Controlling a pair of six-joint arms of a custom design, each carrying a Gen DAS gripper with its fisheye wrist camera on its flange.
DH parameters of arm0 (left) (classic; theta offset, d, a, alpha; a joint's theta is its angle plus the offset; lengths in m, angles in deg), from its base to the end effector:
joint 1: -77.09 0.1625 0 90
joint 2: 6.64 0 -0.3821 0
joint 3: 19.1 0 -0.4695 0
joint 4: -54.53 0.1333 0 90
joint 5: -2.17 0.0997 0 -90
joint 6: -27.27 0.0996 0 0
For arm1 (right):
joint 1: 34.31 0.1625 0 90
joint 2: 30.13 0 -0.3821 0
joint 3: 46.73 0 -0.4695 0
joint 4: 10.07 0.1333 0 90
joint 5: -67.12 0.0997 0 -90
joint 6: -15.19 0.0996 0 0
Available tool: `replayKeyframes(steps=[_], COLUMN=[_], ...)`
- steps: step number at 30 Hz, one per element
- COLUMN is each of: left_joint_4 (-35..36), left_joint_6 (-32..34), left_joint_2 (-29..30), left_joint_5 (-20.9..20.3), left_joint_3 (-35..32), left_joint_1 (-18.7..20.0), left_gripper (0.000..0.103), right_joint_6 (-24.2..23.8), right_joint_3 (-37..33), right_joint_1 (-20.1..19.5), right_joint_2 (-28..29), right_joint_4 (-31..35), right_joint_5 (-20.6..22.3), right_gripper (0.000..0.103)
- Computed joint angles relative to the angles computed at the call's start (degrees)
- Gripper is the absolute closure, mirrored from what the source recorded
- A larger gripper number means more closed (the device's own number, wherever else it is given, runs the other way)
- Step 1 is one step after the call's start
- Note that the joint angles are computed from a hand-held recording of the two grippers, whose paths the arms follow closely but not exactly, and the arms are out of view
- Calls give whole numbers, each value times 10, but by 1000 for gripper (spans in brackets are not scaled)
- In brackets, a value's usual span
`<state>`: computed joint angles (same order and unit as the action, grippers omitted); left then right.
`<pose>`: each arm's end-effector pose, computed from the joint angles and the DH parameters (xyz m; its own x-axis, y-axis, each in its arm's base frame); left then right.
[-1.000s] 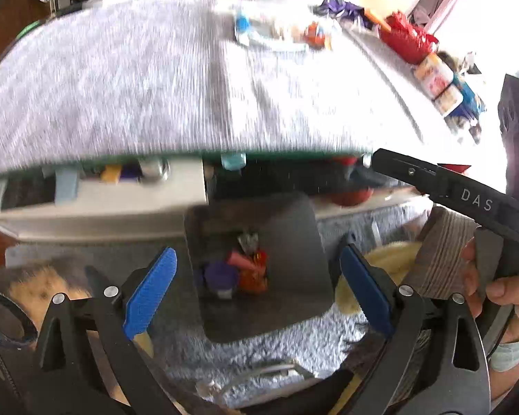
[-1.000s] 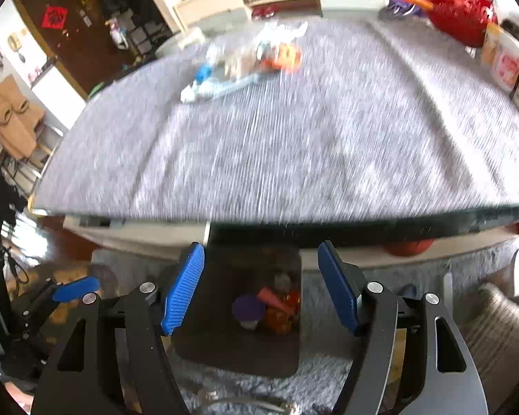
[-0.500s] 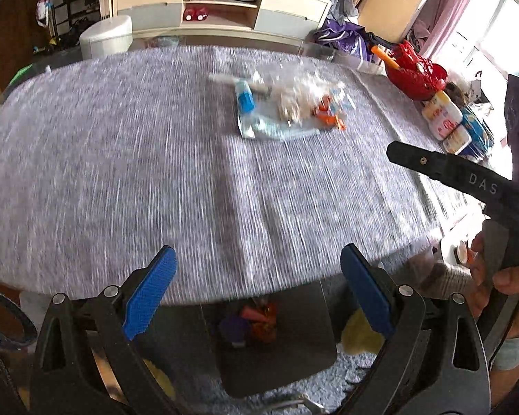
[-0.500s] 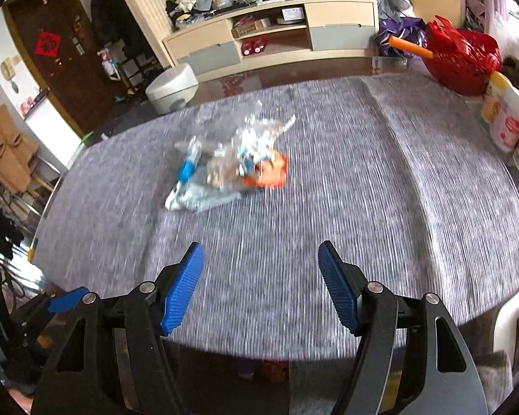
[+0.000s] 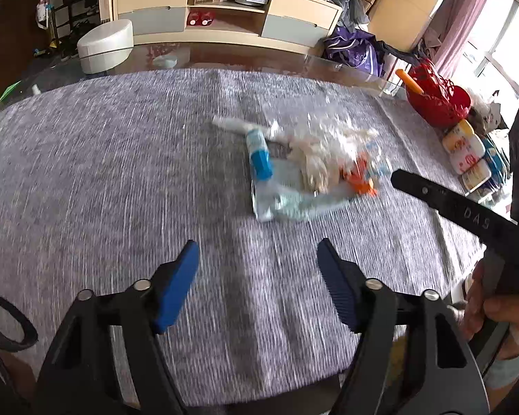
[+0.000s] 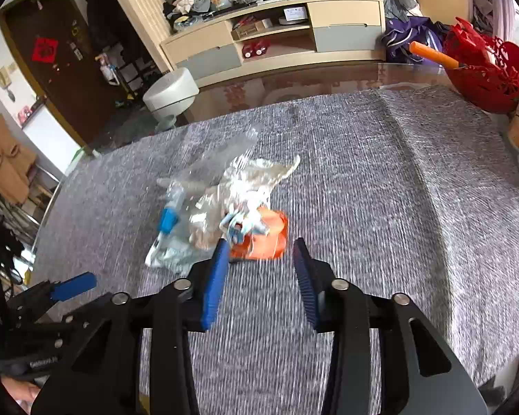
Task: Collect trash
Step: 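Grasp the blue-capped tube with the left tool while the right tool grasps a white wrapper scrap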
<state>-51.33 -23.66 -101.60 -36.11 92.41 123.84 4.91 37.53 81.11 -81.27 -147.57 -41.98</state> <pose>-0.1995 -0.5207 0.3465 -0.8122 -0.2936 -0.5041 0.0865 0.7939 -0.6018 0.4141 -0.6368 0.1371 -0.7999 -0.4830 0.3562 -0.5677 0.8016 -0.1878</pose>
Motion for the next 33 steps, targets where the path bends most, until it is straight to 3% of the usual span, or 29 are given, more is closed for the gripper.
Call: replayKeyframes(steps=[5,15,23,33], left_joint_4=[-54,-118,-153,-116], left_joint_6=[57,134,164,130], left_joint_2=[36,98,116,86], left_joint_5=[-8,-25,-30,-10], left_joint_3=[-29,-72,-80,-62], left_joint_1=[28,78,95,72], left_gripper=[54,65,88,88], right_joint_6=[-2,-12,-24,-27], right_joint_3=[-20,-42,-52,-31], right_joint_1=[-4,-10,-10,-2], right_joint_2=[20,39,45,20], right_joint_4=[4,19,25,10], right_joint_5=[8,18,29,27], right_gripper=[70,72,92,95])
